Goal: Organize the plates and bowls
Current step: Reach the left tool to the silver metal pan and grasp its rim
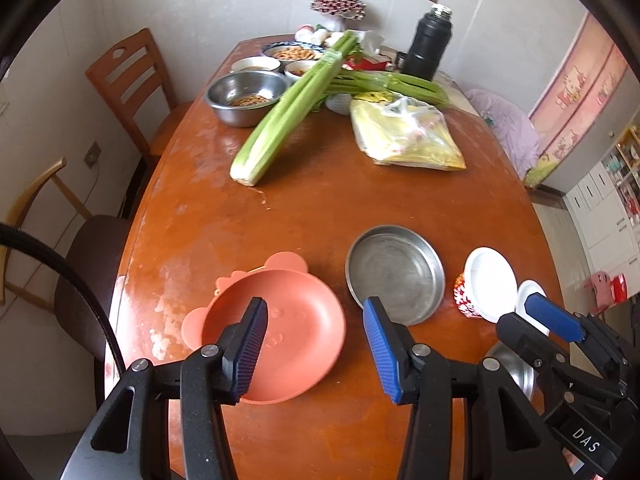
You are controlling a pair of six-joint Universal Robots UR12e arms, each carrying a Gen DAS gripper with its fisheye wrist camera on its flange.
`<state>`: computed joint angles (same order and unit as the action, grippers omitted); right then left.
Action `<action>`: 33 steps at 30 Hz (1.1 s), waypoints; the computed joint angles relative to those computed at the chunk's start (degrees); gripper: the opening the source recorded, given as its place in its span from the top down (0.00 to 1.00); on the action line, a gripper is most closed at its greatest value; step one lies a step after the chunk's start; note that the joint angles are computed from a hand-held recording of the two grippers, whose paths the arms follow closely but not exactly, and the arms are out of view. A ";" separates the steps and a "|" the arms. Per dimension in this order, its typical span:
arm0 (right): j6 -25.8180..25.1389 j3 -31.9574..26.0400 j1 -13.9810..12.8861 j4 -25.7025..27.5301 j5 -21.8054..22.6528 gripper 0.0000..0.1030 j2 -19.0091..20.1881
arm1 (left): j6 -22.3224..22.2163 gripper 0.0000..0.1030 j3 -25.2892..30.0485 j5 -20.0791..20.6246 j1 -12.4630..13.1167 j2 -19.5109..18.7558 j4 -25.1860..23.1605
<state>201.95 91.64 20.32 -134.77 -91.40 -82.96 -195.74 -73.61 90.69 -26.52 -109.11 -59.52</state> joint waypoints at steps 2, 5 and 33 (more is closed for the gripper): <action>0.86 0.72 -0.31 -0.40 -0.16 0.49 -0.67 | 0.77 0.52 0.49 0.08 -0.34 -0.27 -0.46; 2.06 1.66 -0.65 -0.64 -0.51 0.49 -1.58 | 1.98 0.52 1.32 0.04 -0.82 -0.86 -0.93; 8.41 4.72 -3.76 2.27 5.74 0.49 -0.52 | 8.56 0.52 9.11 -0.28 -2.55 -8.44 -9.32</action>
<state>210.36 96.37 16.56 -132.49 -85.66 -83.48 -187.18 -64.50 90.42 -29.07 -117.55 -68.85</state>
